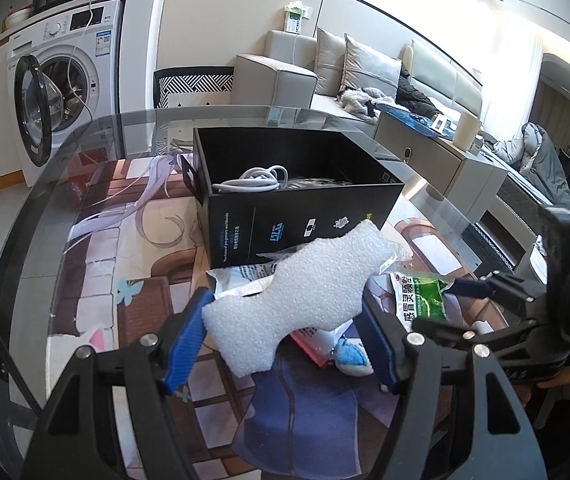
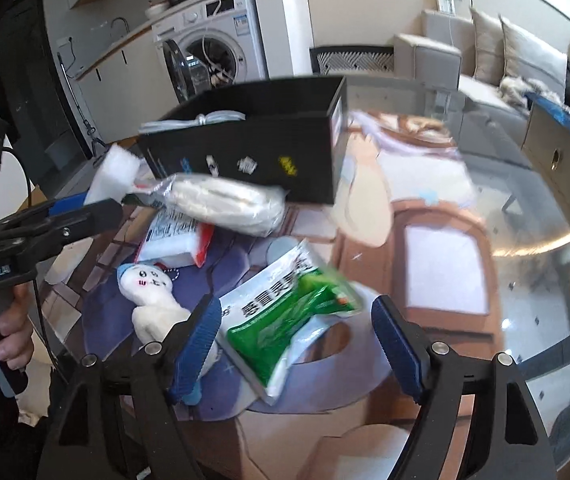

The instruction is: Organize soft objects

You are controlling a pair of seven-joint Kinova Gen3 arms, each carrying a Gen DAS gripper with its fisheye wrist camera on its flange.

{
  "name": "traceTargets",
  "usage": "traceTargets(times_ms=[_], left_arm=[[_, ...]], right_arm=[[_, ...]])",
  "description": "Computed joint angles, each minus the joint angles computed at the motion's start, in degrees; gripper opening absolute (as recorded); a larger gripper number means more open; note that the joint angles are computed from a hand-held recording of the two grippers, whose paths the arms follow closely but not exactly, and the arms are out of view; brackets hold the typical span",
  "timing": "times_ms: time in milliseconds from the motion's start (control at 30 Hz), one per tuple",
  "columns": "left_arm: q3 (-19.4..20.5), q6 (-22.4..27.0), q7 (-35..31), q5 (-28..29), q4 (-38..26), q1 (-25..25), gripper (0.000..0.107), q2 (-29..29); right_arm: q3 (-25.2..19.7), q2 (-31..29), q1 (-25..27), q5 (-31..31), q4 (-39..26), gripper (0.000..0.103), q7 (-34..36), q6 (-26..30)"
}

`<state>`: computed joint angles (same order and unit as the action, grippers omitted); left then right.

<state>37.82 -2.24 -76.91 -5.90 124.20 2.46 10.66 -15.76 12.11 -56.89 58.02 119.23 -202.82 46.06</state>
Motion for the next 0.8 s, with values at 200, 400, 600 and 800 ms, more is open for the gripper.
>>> traceTargets(times_ms=[200,400,600,800], left_arm=[[-0.88,-0.12,0.13,0.00,-0.05,0.95,0.070,0.20],[-0.80,-0.17,0.31,-0.29,-0.02,0.82,0.070,0.28],[-1.98,-0.98,0.79,-0.59,0.26,1.99,0.070,0.41],[-1.77,-1.08,1.77,-1.67,0.27,1.67,0.070,0.45]], right_arm=[[1.00,3.67,-0.66,-1.37,-4.40,0.082,3.04,2.55],[2.38,5.34,-2.36,-0.87,-5.80,0.079,5.36,3.64],[1.95,3.71,-3.62,1.49,-2.78,0.052,2.94,4.54],[0.68,3.78,-4.29,4.75,-1.48,0.029,0.13,6.75]])
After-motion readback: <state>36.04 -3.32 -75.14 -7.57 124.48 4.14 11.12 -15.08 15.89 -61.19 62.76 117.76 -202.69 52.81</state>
